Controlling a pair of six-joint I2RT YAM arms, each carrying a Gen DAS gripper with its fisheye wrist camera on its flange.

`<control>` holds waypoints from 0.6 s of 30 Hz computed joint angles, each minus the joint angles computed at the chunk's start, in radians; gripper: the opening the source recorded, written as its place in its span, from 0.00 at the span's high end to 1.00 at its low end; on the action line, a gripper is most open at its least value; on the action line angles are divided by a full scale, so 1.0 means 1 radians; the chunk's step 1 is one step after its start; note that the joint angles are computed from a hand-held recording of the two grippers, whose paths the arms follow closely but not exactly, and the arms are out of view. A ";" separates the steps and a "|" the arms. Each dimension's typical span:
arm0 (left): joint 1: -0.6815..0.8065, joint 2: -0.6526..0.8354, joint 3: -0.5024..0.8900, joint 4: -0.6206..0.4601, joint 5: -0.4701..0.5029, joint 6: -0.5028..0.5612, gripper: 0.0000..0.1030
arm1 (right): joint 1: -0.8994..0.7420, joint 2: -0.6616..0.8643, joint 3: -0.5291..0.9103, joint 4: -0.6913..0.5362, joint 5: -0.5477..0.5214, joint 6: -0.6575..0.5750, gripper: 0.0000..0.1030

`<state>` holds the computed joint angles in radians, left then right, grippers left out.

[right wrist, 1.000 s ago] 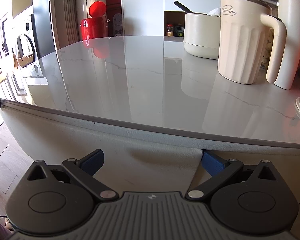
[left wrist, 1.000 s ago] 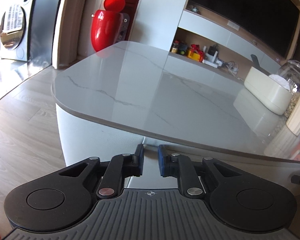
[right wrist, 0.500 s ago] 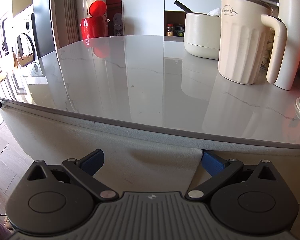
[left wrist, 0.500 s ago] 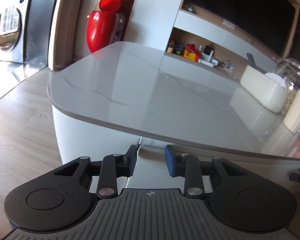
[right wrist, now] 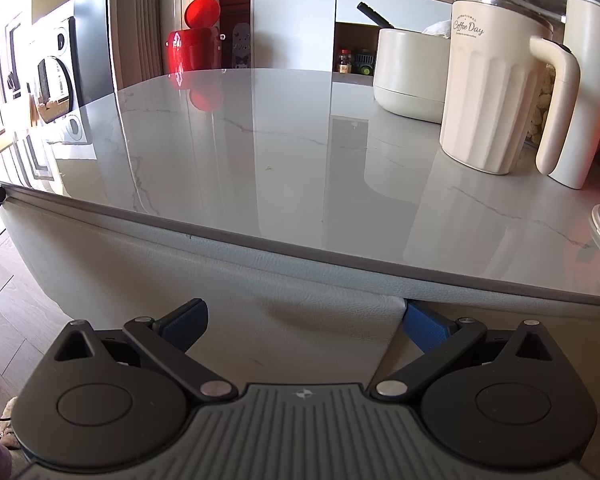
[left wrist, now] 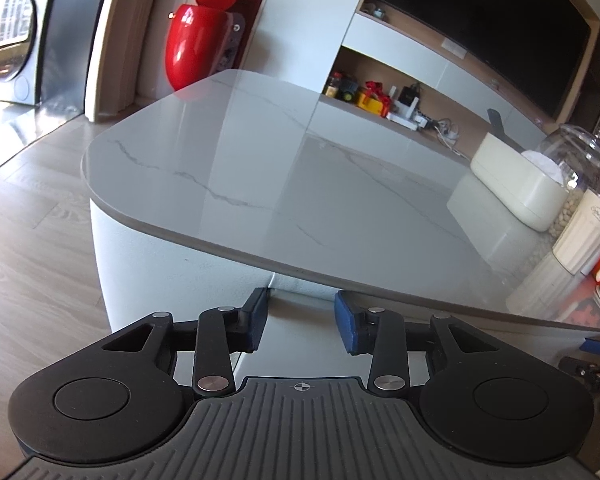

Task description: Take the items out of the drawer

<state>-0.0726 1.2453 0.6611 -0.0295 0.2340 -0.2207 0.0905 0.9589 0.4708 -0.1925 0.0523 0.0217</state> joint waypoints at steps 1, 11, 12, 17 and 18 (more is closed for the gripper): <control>-0.003 0.002 0.001 0.002 0.011 0.007 0.49 | -0.001 -0.001 0.000 -0.003 -0.002 -0.004 0.00; 0.042 0.028 0.026 -0.035 0.234 0.028 0.78 | -0.034 0.002 0.013 -0.020 -0.044 -0.045 0.00; 0.018 0.030 0.030 -0.044 0.259 0.055 0.80 | -0.036 0.002 0.014 -0.022 -0.047 -0.045 0.00; -0.076 -0.022 0.007 -0.067 0.152 0.130 0.79 | -0.050 -0.001 0.013 -0.024 -0.065 -0.061 0.00; -0.076 -0.040 -0.004 -0.052 0.124 0.114 0.79 | -0.052 0.000 0.013 -0.023 -0.068 -0.063 0.00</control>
<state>-0.1485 1.2050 0.6570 -0.0811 0.3578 -0.1070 0.0385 0.9591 0.4840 -0.2156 -0.0160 -0.0415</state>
